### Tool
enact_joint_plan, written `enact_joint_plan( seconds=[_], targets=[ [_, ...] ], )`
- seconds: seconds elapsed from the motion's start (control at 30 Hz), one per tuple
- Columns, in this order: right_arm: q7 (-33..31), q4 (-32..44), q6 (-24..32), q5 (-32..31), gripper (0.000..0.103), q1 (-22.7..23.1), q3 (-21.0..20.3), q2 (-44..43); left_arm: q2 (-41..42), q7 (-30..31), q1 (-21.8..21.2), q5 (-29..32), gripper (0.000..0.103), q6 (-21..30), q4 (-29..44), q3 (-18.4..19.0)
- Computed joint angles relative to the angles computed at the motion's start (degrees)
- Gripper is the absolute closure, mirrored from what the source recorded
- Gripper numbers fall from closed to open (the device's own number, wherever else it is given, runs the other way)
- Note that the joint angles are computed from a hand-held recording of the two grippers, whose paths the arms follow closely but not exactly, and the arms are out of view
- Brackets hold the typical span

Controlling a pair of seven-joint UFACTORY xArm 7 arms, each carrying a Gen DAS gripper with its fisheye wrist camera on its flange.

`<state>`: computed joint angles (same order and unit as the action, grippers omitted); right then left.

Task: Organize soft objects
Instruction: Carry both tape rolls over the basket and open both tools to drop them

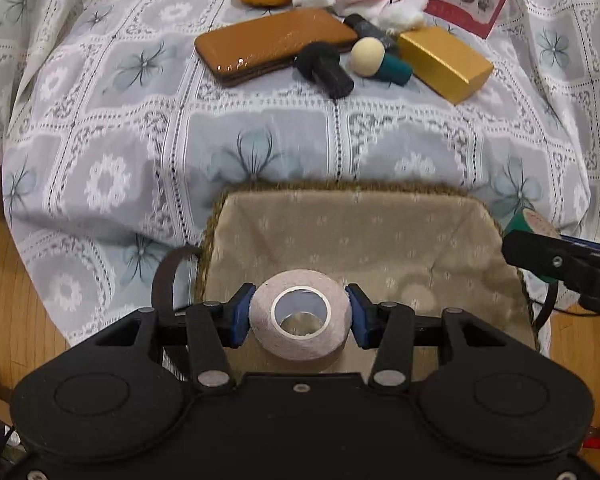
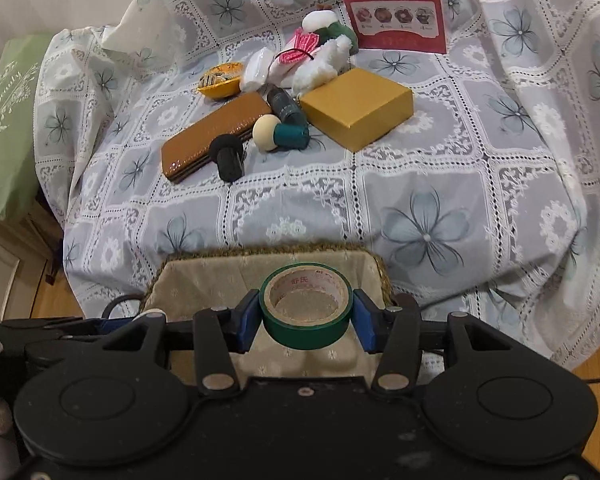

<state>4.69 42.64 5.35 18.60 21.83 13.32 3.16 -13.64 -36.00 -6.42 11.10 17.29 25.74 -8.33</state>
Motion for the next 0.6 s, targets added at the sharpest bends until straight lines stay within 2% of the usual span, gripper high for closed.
enact_joint_plan(
  seconds=[0.13,0.27,0.37,0.6],
  targets=[
    [-0.1,-2.4,-0.7,0.7,0.055,0.8,0.2,-2.2,-2.6,-0.1,-1.0,-1.1,0.056,0.7,-2.0,-0.1],
    [2.7,-4.6,-0.9,-2.8,0.055,2.1,-0.5,-4.5,-5.0,1.0,-2.4,-3.3,0.056,1.2,-3.8,0.1],
    [0.1,-5.5,0.5,-0.4,0.055,3.6,-1.2,-5.6,-6.1,1.9,-3.4,-4.9,0.056,2.1,-4.7,0.2],
    [1.6,-5.9,4.0,-3.9,0.055,3.8,-1.7,-5.8,-6.7,3.4,-4.1,-6.9,0.055,3.3,-5.4,0.4]
  ],
)
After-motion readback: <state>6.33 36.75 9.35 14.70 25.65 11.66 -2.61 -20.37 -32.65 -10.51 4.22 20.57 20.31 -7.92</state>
